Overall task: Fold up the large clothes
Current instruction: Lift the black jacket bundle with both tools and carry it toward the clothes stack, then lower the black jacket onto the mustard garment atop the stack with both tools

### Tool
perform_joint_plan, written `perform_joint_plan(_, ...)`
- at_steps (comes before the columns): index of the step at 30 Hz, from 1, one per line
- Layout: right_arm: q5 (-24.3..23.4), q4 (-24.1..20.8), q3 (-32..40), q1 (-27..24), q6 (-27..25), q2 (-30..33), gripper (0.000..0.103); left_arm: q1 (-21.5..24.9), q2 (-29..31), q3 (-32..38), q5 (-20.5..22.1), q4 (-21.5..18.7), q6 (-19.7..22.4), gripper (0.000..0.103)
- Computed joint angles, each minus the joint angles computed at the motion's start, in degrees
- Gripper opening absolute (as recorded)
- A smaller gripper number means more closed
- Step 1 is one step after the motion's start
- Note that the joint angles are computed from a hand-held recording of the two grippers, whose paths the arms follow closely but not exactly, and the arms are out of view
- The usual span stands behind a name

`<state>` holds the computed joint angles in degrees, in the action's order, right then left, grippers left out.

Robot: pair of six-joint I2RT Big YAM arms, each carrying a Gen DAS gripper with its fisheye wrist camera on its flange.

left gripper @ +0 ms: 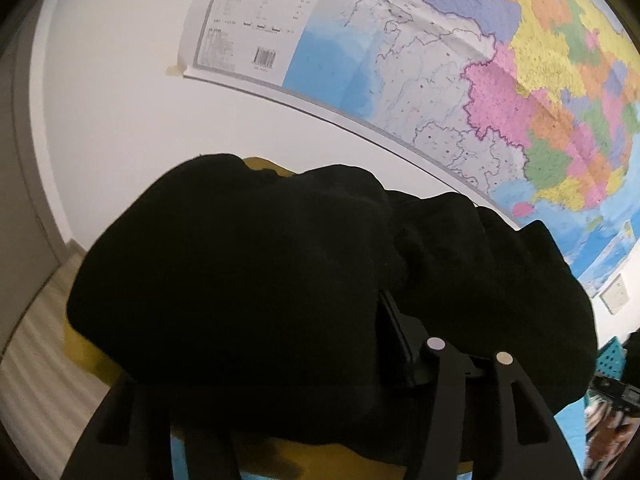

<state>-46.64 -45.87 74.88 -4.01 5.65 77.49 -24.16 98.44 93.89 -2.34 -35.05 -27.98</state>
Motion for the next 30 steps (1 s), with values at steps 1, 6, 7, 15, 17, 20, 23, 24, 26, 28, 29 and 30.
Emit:
perform_joint_plan(1,1.35,-0.69,0.06,0.25,-2.19,-1.22,0.019,-0.35,-0.33,-0.32,-1.32,0.07,0.3,0.055)
perform_joint_plan(6,2.92,0.12,0.7,1.77,-8.31,-4.36,0.023,-1.9,-2.35,-1.69,-7.25,-0.36,2.33,0.057)
perform_joint_plan(7,5.9,2.28,0.95,2.77,-8.24,-4.81,0.025,-2.14,-2.73,-1.75,-8.33,-1.03,2.17,0.059)
perform_joint_plan(15,16.91,5.46,9.7,9.29,-9.33,5.53,0.025,-5.72,-6.4,-1.29,-27.77,-7.29,-4.4,0.075)
perform_joint_plan(17,21.82,3.69,12.77,10.83,-11.59,9.57,0.025,-6.96,-7.96,-3.01,-30.14,-2.97,0.44,0.081)
perform_joint_plan(20,20.38,-1.21,17.51,9.87,-6.79,14.47,0.026,-7.53,-7.59,-2.55,-23.97,0.07,5.72,0.082)
perform_joint_plan(23,19.56,-0.17,17.89,8.87,-4.79,13.36,0.029,-8.2,-3.94,1.51,-20.53,-1.33,9.5,0.082)
perform_joint_plan(24,19.88,1.87,17.02,8.85,-5.18,12.2,0.031,-8.21,-2.53,3.06,-19.22,-2.08,9.97,0.082)
perform_joint_plan(26,18.14,4.13,16.72,8.99,-6.25,11.07,0.036,-7.86,0.02,5.86,-15.92,-3.53,9.17,0.082)
perform_joint_plan(28,20.67,4.36,18.07,10.22,-6.85,11.83,0.042,-7.45,2.51,8.52,-14.0,-4.78,8.26,0.082)
perform_joint_plan(29,20.62,3.52,19.36,10.61,-7.04,13.05,0.042,-7.26,3.26,9.03,-13.21,-4.97,7.86,0.082)
perform_joint_plan(30,20.53,2.49,20.34,10.92,-6.81,13.93,0.04,-7.05,4.21,9.85,-12.47,-5.36,7.18,0.082)
